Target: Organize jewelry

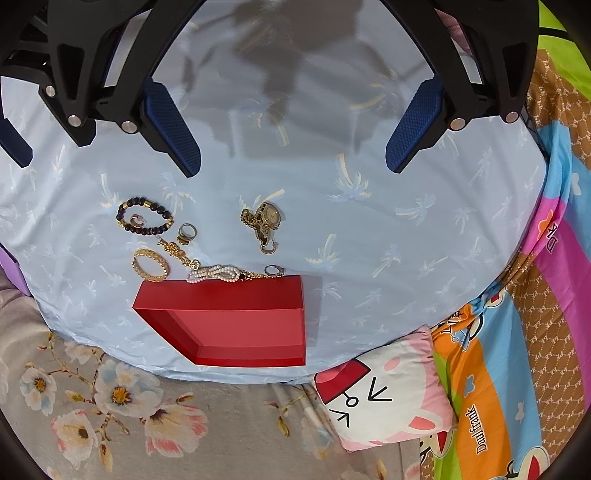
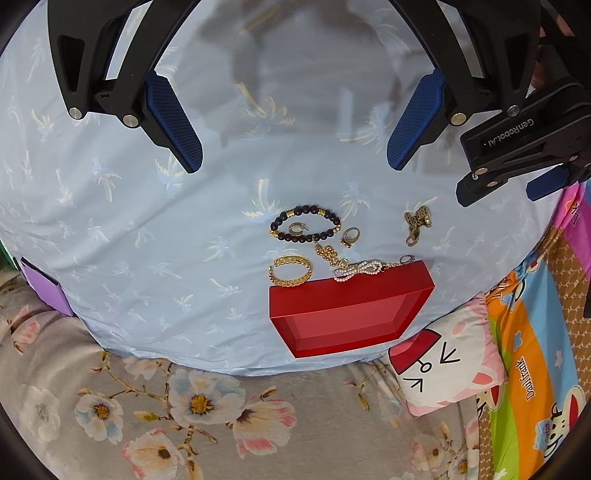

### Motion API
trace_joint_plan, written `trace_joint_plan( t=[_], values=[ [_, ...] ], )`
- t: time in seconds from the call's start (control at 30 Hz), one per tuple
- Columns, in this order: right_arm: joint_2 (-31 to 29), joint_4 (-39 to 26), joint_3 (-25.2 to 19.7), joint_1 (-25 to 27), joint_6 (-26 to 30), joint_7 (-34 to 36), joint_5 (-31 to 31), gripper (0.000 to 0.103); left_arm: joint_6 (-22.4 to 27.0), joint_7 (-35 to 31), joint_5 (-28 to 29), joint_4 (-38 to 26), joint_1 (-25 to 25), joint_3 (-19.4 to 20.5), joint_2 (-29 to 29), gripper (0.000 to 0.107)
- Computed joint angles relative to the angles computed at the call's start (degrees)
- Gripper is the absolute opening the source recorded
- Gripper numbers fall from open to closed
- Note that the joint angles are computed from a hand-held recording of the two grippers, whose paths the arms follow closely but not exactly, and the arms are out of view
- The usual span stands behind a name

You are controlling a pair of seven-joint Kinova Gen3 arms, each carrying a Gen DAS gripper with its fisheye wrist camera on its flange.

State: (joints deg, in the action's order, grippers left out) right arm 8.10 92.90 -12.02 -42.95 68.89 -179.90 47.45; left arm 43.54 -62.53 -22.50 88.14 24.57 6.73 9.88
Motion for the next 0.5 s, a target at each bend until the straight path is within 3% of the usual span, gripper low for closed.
trace_joint_plan(
  t=[0.5],
  values=[
    [-0.2,0.1,0.0,0.2,-0.3,0.1,-0.1,0.098,0.5,0.3,0.0,-0.4,0.1,0.1,0.0,0.098]
  ],
)
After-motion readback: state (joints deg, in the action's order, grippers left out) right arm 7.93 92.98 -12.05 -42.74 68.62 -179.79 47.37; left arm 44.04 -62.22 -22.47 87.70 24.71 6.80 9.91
